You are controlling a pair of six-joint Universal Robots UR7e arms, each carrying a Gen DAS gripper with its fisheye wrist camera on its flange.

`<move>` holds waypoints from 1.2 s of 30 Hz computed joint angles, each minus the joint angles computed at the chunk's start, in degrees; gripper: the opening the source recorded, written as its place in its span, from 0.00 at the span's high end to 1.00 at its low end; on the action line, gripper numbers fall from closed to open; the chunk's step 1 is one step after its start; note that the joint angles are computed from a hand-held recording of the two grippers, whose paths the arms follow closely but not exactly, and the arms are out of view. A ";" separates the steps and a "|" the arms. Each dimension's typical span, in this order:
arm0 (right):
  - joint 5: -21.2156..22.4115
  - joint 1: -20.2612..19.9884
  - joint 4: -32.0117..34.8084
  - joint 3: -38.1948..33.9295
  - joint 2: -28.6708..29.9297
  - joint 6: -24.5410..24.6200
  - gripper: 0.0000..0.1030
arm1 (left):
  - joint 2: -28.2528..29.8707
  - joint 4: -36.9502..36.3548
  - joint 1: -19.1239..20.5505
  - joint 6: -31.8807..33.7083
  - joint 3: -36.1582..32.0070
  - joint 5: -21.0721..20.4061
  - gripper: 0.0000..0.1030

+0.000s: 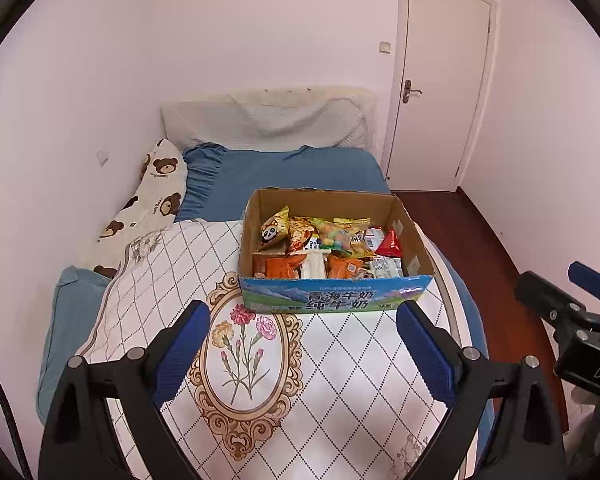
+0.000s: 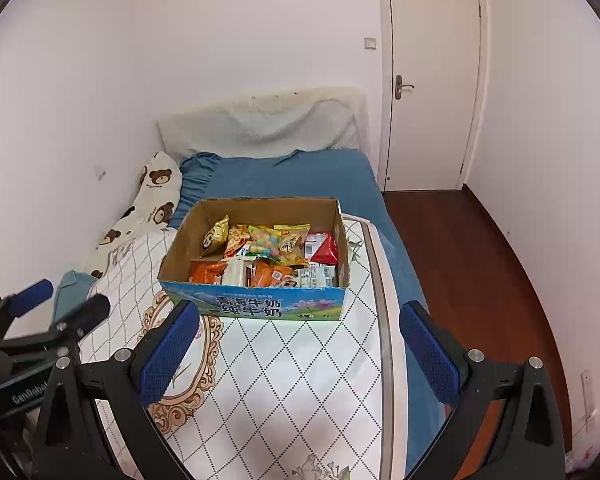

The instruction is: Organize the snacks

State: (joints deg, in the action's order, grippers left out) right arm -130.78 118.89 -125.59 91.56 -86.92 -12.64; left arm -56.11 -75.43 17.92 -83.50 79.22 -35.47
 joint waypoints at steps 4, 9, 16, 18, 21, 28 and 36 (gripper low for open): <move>-0.51 0.54 -0.27 0.51 -0.37 -0.37 0.01 | 0.01 0.27 0.25 -0.83 0.11 -0.51 0.07; -1.36 0.16 -2.55 1.64 -0.29 -1.25 0.00 | -0.16 -1.90 0.93 0.57 1.05 0.32 0.01; -1.61 -2.23 -8.44 2.53 1.89 -4.11 0.00 | 1.28 -0.97 3.07 -0.10 0.05 3.34 0.01; -1.83 -3.05 -10.09 2.51 2.89 -4.52 0.00 | 1.54 -1.22 3.83 0.06 -0.08 3.74 0.01; -1.81 -3.98 -11.09 2.03 4.26 -4.73 0.00 | 1.91 -2.41 5.02 1.35 -0.04 3.66 0.01; -1.99 -5.70 -12.81 1.45 6.65 -5.12 0.00 | 3.03 -2.44 7.17 2.58 -0.96 3.86 0.01; -2.71 -6.13 -14.19 0.89 8.13 -5.96 0.00 | 3.87 -2.34 7.90 3.06 -1.55 4.90 0.01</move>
